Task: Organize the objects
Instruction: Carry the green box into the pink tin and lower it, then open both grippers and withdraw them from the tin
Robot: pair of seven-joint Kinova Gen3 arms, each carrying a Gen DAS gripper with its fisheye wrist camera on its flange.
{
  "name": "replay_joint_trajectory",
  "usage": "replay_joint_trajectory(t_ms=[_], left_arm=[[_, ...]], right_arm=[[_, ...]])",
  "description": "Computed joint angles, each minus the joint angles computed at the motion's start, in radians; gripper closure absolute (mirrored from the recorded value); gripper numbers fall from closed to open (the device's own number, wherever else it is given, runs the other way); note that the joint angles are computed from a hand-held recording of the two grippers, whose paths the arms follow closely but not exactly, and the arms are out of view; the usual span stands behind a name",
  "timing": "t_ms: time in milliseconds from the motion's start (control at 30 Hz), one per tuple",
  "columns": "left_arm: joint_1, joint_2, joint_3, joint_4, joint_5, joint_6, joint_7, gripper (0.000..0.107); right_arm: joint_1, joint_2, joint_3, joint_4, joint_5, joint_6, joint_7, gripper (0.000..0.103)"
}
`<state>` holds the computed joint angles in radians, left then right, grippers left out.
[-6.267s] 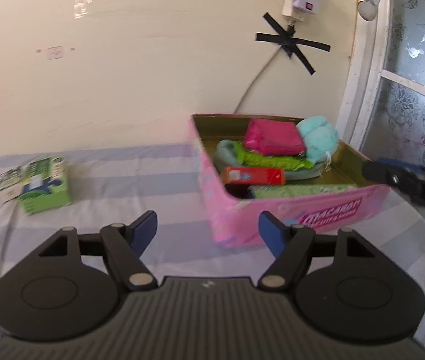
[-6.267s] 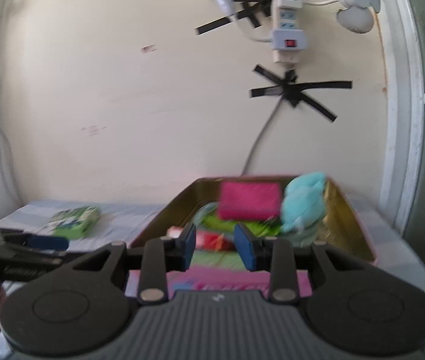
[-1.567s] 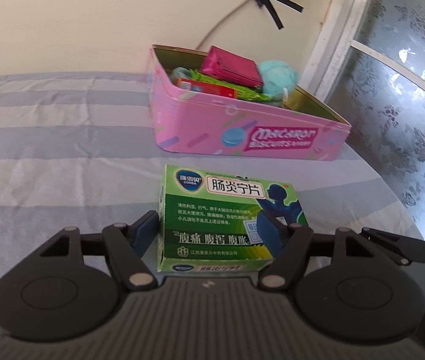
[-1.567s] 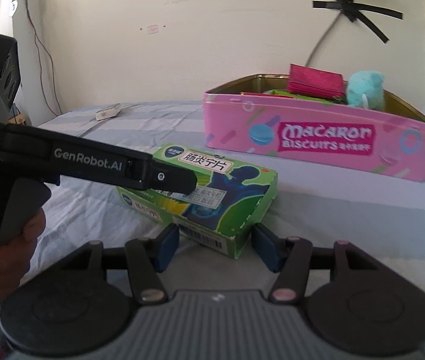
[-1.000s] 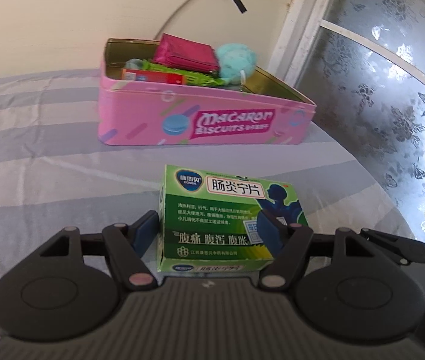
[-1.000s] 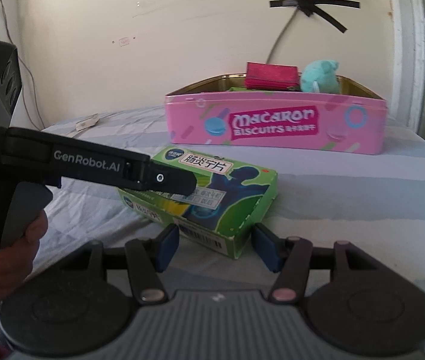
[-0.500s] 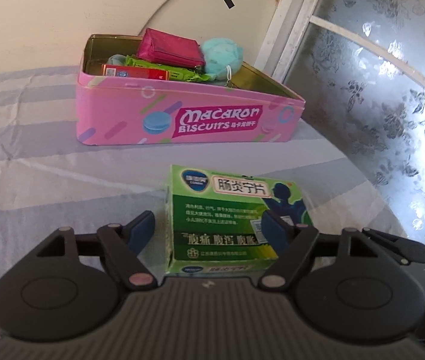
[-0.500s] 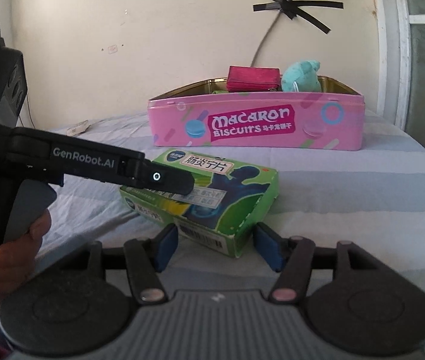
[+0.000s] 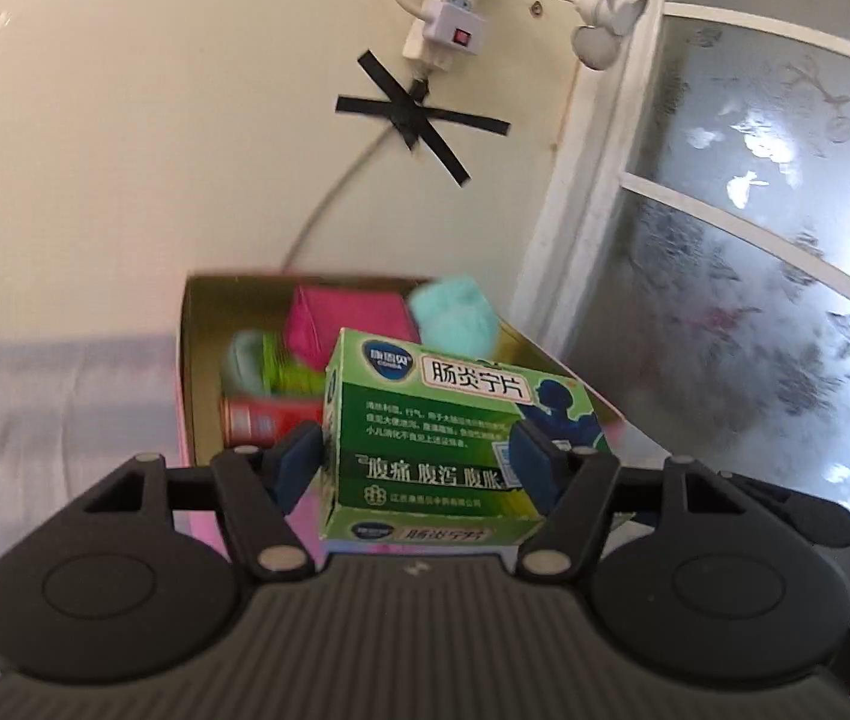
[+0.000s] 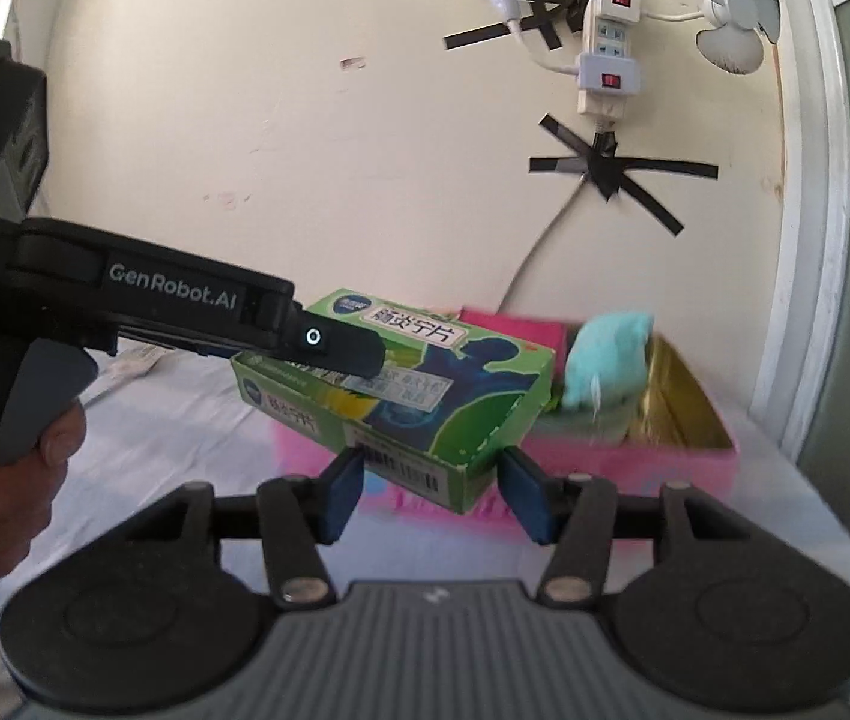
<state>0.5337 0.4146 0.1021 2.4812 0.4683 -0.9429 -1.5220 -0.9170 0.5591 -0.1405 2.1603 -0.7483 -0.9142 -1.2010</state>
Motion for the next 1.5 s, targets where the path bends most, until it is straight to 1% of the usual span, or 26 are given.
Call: replay_joint_trajectory(t_ms=[133, 233, 300, 333, 367, 433, 533, 633, 767, 867, 967, 1067, 1167, 1300, 1400, 1500], left_arm=[[-0.025, 0.043, -0.028, -0.124, 0.018, 0.100, -0.068, 0.037], [-0.049, 0.080, -0.040, -0.185, 0.006, 0.135, -0.082, 0.037], [-0.062, 0.091, -0.045, -0.213, 0.006, 0.164, -0.085, 0.037], [-0.066, 0.096, -0.050, -0.235, 0.016, 0.195, -0.092, 0.037], [-0.069, 0.101, -0.055, -0.253, 0.025, 0.222, -0.098, 0.037], [-0.048, 0.109, -0.076, -0.271, 0.073, 0.242, -0.125, 0.036], [-0.023, 0.107, -0.086, -0.248, 0.108, 0.214, -0.145, 0.032], [0.035, 0.097, -0.098, -0.219, 0.200, 0.179, -0.207, 0.032], [0.080, 0.075, -0.081, -0.182, 0.285, 0.138, -0.257, 0.032], [0.128, 0.060, -0.063, -0.147, 0.368, 0.092, -0.300, 0.032], [0.160, 0.047, -0.037, -0.118, 0.428, 0.055, -0.318, 0.032], [0.183, 0.037, -0.014, -0.083, 0.462, 0.019, -0.308, 0.031], [0.209, 0.037, 0.002, -0.054, 0.498, -0.012, -0.302, 0.031], [0.231, 0.041, 0.012, -0.015, 0.541, -0.037, -0.281, 0.031], [0.235, 0.043, 0.009, 0.023, 0.567, -0.053, -0.250, 0.031], [0.214, 0.037, -0.002, 0.072, 0.559, -0.059, -0.192, 0.031]], right_arm=[[0.068, 0.034, 0.030, -0.113, 0.026, 0.130, 0.025, 0.050], [0.104, 0.069, 0.052, -0.188, 0.042, 0.205, 0.027, 0.050], [0.108, 0.092, 0.079, -0.241, 0.028, 0.258, 0.042, 0.050], [0.101, 0.102, 0.093, -0.253, 0.013, 0.263, 0.045, 0.049], [0.091, 0.116, 0.108, -0.272, -0.012, 0.265, 0.055, 0.047], [0.094, 0.129, 0.111, -0.286, -0.027, 0.261, 0.043, 0.034], [0.118, 0.115, 0.086, -0.247, 0.017, 0.234, -0.024, 0.033], [0.100, 0.093, 0.079, -0.194, 0.019, 0.182, -0.061, 0.033], [0.073, 0.068, 0.051, -0.121, 0.008, 0.092, -0.119, 0.033], [0.048, 0.054, 0.028, -0.069, -0.012, 0.028, -0.157, 0.033], [0.031, 0.045, 0.009, -0.036, -0.033, -0.008, -0.188, 0.033], [0.016, 0.037, -0.010, 0.001, -0.043, -0.046, -0.232, 0.033], [0.007, 0.029, -0.024, 0.025, -0.043, -0.049, -0.262, 0.033], [-0.001, 0.021, -0.031, 0.027, -0.026, -0.005, -0.272, 0.033], [-0.018, 0.021, -0.026, -0.001, -0.017, 0.043, -0.246, 0.033], [-0.038, 0.024, -0.019, -0.050, -0.012, 0.099, -0.204, 0.033]])
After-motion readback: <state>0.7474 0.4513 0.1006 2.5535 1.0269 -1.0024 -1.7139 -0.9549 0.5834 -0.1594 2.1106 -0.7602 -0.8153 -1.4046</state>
